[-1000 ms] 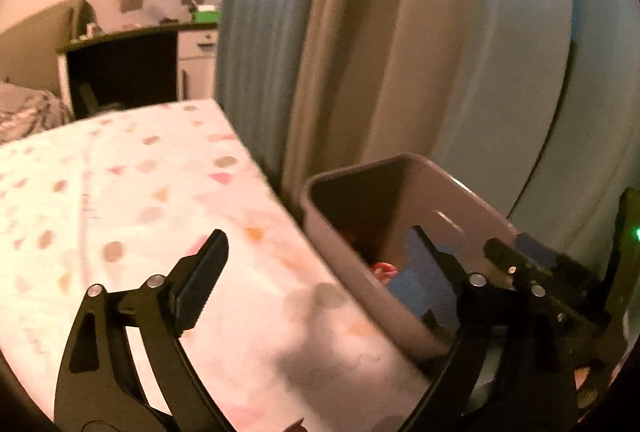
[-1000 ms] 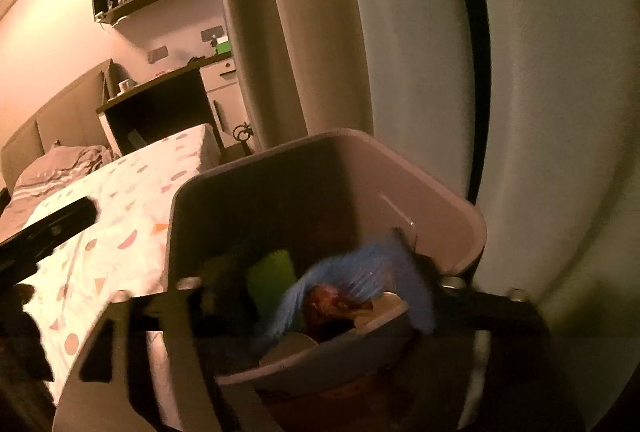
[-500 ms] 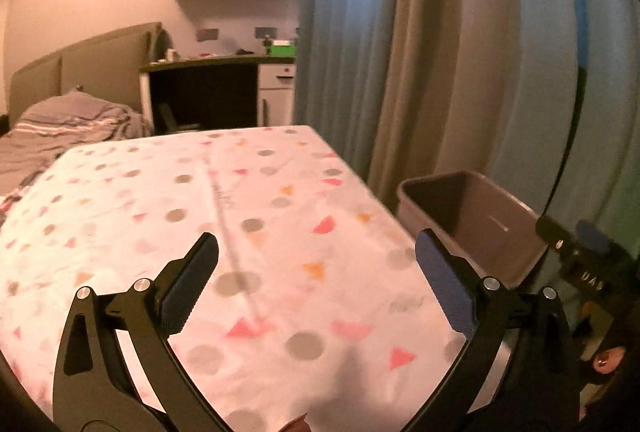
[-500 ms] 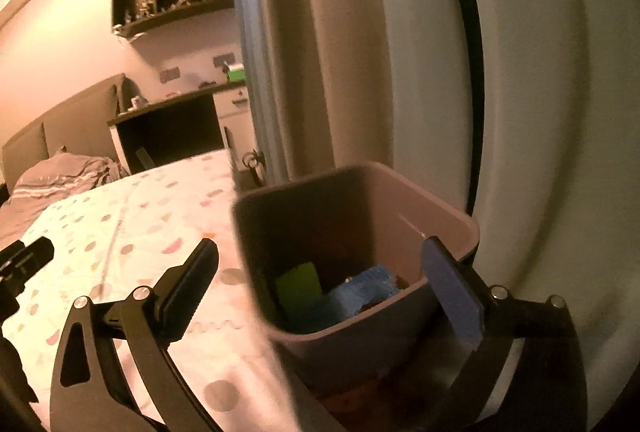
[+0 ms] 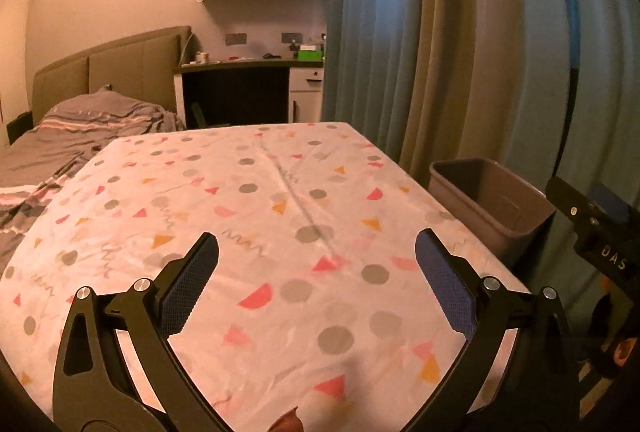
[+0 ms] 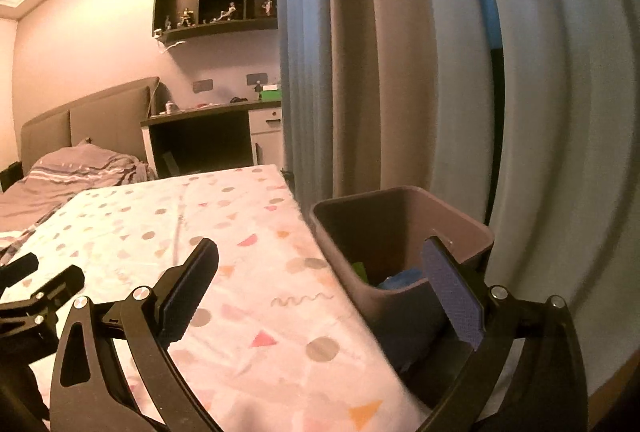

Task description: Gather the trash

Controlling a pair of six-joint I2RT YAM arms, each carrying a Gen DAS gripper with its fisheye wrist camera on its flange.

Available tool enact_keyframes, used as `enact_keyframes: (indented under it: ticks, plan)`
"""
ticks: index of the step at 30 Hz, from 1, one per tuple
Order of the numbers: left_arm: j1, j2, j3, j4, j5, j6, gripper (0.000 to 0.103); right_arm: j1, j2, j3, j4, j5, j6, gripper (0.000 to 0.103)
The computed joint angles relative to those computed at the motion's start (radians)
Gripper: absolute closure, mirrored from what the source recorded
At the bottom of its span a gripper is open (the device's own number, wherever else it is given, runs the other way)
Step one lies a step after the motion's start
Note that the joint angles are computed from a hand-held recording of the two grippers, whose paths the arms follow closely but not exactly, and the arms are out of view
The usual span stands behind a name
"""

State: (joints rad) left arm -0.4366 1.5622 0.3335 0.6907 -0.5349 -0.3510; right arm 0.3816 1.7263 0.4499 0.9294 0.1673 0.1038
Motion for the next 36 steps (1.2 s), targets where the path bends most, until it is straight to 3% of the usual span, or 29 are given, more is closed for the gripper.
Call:
enact_keyframes:
  ticks: [7, 16, 36]
  plan:
    - [-0.007, -0.123, -0.114, 0.013, -0.032, -0.001, 0.006, 0.117, -0.080, -0.083, 0.020, 0.109, 0.014, 0.006]
    - [-0.035, -0.276, -0.192, -0.054, -0.102, -0.026, 0.006, 0.219, -0.138, -0.155, 0.062, 0.180, 0.001, 0.006]
    - [-0.062, -0.291, -0.188, -0.084, -0.116, -0.041, 0.006, 0.238, -0.166, -0.170, 0.053, 0.193, 0.012, 0.006]
